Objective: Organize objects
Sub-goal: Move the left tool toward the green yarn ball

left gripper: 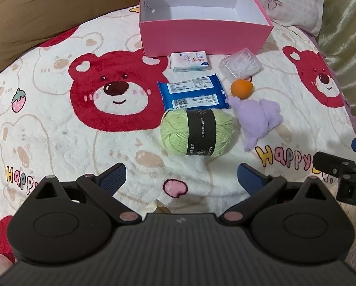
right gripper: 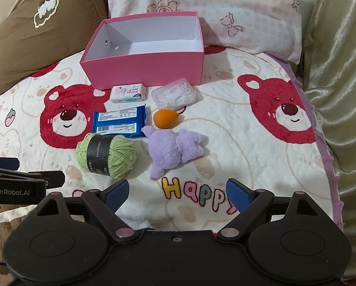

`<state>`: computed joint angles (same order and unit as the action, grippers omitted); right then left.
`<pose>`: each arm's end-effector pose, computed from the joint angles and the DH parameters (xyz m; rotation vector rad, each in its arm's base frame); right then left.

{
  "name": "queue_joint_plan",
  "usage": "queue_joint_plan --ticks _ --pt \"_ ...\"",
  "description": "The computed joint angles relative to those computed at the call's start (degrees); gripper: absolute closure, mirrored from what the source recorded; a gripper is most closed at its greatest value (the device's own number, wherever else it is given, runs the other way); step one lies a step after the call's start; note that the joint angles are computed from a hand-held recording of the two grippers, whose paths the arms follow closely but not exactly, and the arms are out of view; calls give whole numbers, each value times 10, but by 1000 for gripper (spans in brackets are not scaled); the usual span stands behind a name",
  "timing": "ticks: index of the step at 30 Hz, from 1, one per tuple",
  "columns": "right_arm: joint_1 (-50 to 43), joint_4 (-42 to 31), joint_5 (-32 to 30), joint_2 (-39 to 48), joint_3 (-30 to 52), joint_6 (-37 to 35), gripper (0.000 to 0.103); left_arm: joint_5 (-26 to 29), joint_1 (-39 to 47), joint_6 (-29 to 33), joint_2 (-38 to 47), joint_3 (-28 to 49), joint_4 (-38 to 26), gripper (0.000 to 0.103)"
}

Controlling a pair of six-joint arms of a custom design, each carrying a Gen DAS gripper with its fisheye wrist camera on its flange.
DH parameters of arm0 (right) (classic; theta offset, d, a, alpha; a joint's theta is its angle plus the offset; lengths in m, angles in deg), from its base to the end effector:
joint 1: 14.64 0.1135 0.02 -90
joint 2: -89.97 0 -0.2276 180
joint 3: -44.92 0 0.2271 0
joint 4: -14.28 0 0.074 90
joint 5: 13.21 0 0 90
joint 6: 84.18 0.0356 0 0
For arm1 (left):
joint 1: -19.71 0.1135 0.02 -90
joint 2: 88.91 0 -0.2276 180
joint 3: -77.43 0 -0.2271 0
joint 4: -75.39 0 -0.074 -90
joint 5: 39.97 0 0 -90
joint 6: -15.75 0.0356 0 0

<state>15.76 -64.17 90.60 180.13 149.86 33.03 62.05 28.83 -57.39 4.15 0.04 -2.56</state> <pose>0.2530 0.1386 0.3017 0.0013 2.6268 0.0173 0.2936 0.0396 0.2773 0.2384 2.7140 -0.1626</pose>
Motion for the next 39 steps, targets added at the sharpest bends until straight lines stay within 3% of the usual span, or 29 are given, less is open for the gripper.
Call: queue_joint_plan --ticks 13,20,22,27,30,34,39 --pt "-4 -1 -2 -2 -2 -7 12 3 0 14 1 4 -1 2" --pt "-14 20 -11 -21 -19 -28 12 29 15 23 53 109 -56 3" --pt "-23 39 -38 -30 -23 -49 12 29 16 42 65 148 -70 3" --pt "-58 145 -179 -65 -65 -110 12 11 20 79 85 208 -58 3" --pt "-39 177 -171 -40 -62 -135 12 -1 20 98 98 218 -39 3" --pt "-20 186 -155 17 -41 -180 12 29 26 100 136 248 -56 3" --pt "-40 233 -252 60 -67 -186 12 59 25 93 139 188 -12 2"
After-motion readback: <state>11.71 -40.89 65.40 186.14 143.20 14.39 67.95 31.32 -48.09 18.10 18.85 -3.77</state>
